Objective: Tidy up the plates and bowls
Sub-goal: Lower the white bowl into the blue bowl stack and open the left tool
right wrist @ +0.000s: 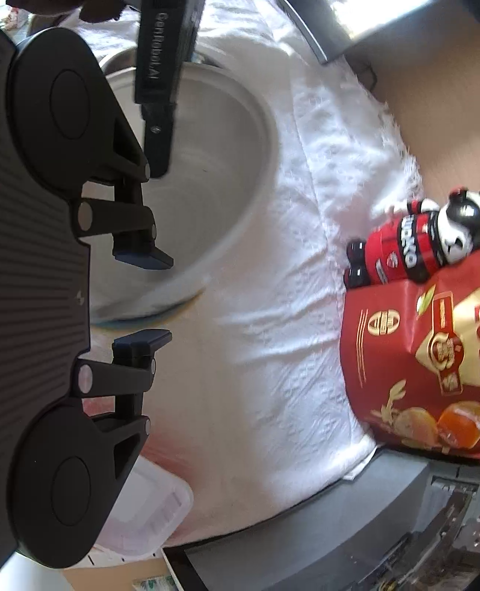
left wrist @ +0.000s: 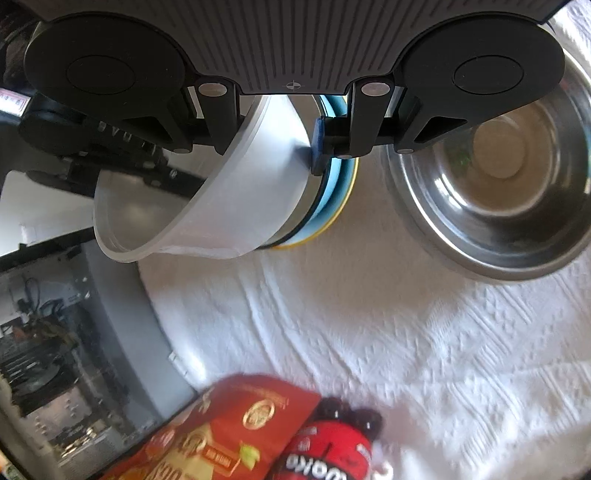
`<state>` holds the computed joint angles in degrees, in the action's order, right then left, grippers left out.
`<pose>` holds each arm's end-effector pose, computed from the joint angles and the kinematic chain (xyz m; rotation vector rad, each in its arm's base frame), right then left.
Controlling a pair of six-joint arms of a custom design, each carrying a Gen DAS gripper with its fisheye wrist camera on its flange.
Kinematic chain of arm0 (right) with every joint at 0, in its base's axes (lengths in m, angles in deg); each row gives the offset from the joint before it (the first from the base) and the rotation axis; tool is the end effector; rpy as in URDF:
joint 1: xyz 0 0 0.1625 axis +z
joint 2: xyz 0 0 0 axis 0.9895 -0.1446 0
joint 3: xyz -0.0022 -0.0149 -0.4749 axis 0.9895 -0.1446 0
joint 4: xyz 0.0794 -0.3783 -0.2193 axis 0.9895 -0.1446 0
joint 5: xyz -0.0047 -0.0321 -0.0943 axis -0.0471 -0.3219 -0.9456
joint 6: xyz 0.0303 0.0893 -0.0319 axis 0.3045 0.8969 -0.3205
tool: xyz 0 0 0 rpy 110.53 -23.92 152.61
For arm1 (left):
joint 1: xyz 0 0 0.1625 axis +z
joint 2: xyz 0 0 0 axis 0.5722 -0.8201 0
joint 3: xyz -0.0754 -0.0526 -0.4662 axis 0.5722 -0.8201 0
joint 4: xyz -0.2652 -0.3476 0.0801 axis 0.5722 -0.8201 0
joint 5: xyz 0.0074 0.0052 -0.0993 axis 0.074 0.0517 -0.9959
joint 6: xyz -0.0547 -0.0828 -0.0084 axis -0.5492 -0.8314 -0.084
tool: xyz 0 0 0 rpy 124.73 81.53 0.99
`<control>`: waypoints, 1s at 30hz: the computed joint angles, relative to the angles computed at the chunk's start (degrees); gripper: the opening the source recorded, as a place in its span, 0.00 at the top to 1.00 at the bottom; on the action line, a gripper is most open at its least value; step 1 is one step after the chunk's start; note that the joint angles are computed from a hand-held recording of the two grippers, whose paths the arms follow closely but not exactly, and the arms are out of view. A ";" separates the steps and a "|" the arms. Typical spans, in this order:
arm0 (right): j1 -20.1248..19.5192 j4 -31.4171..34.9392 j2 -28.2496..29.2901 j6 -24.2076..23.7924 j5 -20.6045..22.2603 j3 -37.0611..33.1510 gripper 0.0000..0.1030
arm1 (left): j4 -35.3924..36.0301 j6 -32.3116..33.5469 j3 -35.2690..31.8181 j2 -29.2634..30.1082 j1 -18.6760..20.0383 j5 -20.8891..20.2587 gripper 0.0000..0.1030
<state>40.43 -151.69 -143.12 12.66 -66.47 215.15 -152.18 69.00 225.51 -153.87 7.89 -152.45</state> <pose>0.1930 -0.2131 0.0994 -0.2774 -2.2715 0.8749 -0.1970 -0.3781 0.1305 0.8033 2.7968 0.2388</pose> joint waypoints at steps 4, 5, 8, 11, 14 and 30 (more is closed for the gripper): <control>-1.51 -0.29 -0.59 1.19 -0.39 0.92 0.65 | -0.65 1.93 0.72 -0.10 -1.57 1.82 0.77; -1.96 -1.84 -0.24 0.62 0.03 1.26 0.65 | -0.62 2.08 0.64 0.09 -1.51 1.89 0.78; -2.95 -3.84 0.60 -0.64 0.59 1.46 0.64 | -1.03 1.89 0.12 1.35 -0.92 2.29 0.80; -0.92 0.22 -0.08 0.61 -1.89 0.50 0.64 | -1.30 1.24 -0.71 2.57 -0.27 2.13 0.80; 0.80 1.63 -1.03 0.89 -2.23 0.22 0.64 | -0.90 1.31 -0.53 1.88 -0.92 2.33 0.79; 4.49 9.38 -2.60 5.33 -3.42 -1.65 0.62 | 3.09 2.28 0.06 -2.65 -2.07 5.27 0.70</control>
